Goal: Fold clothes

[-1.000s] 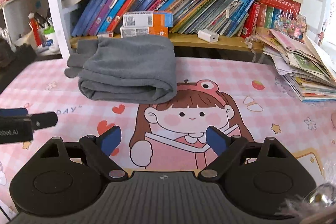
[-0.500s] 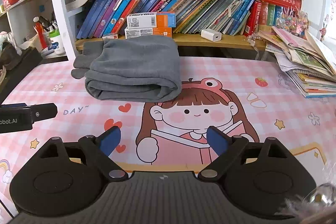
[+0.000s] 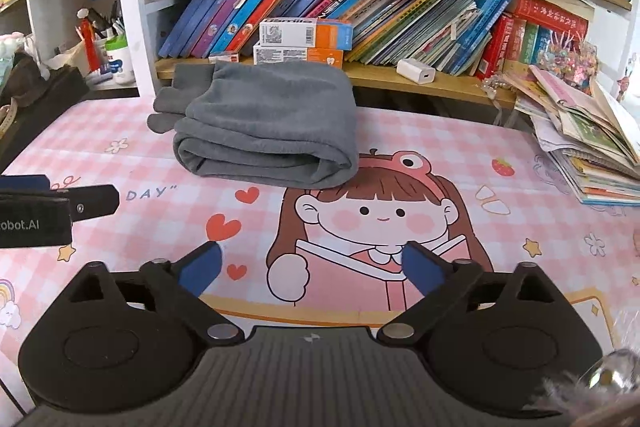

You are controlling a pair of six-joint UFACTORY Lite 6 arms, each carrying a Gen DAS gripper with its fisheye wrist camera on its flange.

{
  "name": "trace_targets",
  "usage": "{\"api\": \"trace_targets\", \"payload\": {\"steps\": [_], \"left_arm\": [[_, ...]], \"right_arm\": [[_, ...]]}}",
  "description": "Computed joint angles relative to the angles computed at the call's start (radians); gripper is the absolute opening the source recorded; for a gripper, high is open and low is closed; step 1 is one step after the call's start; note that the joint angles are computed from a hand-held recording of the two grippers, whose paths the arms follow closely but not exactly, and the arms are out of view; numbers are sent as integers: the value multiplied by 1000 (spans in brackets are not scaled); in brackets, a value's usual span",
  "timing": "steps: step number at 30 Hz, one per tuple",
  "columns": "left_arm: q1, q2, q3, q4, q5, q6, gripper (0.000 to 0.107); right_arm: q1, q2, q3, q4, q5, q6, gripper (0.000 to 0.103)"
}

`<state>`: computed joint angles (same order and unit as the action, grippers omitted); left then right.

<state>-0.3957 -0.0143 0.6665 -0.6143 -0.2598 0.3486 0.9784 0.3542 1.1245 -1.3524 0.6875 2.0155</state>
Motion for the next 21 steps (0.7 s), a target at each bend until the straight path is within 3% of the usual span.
{"api": "trace_targets", "payload": {"steps": [21], "left_arm": [[-2,-11,-20,-40,-14,-11,103]], "right_arm": [[9,11,15,18,19,-25,103]]}}
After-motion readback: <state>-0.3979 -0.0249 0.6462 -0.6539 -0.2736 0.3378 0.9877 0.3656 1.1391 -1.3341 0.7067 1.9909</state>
